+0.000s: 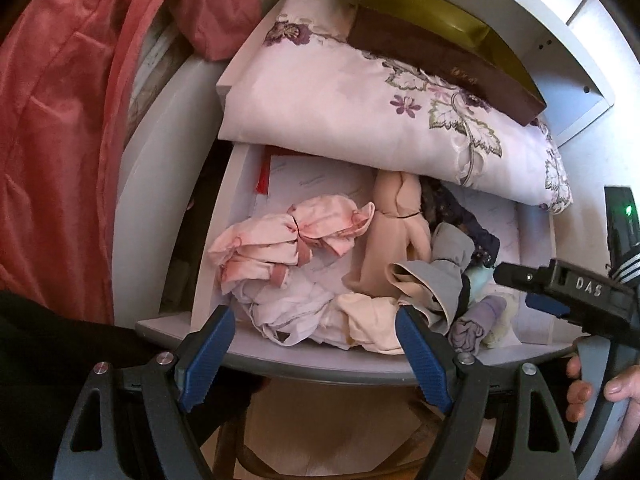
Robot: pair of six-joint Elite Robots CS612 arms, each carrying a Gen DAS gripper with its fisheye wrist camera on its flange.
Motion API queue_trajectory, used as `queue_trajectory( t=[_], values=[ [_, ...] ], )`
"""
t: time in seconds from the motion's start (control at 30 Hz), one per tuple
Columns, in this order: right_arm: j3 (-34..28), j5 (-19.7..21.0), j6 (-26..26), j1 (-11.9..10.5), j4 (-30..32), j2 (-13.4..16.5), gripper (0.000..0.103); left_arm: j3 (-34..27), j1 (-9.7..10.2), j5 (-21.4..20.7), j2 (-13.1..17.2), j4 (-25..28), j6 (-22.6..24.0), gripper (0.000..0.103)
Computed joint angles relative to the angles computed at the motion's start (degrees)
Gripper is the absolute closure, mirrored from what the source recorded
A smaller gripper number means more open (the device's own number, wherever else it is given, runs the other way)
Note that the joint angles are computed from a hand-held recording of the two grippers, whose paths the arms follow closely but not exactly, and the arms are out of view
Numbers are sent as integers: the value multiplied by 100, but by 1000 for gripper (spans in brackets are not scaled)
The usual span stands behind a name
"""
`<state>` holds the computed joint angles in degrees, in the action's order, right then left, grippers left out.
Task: Organize soft objects
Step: 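Release the drawer and move the right gripper over the grey-blue sock, then close the right gripper on the grey-blue sock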
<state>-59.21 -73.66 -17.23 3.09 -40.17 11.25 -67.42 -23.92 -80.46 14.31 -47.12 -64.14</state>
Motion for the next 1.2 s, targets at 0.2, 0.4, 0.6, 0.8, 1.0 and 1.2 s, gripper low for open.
queue_trajectory(
  t=[0.2,0.4,0.6,0.8,1.0,1.2],
  values=[
    [-79,280,-351,70,76,12,9,-142,-3,118,41,-13,-171,19],
    [-115,400,-333,138,100,70,21,-282,-67,544,24,-59,-231,19],
    [-132,-1,-274,245,-15,156,30,144,-16,82,-106,409,70,20],
    [44,193,-230,254,83,167,37,381,104,-398,-121,555,240,35],
    [-35,-97,-593,394,80,252,36,657,147,-816,-129,523,773,35],
    [-268,-168,-569,391,-16,404,66,570,176,-1090,-17,289,938,35]
  ],
)
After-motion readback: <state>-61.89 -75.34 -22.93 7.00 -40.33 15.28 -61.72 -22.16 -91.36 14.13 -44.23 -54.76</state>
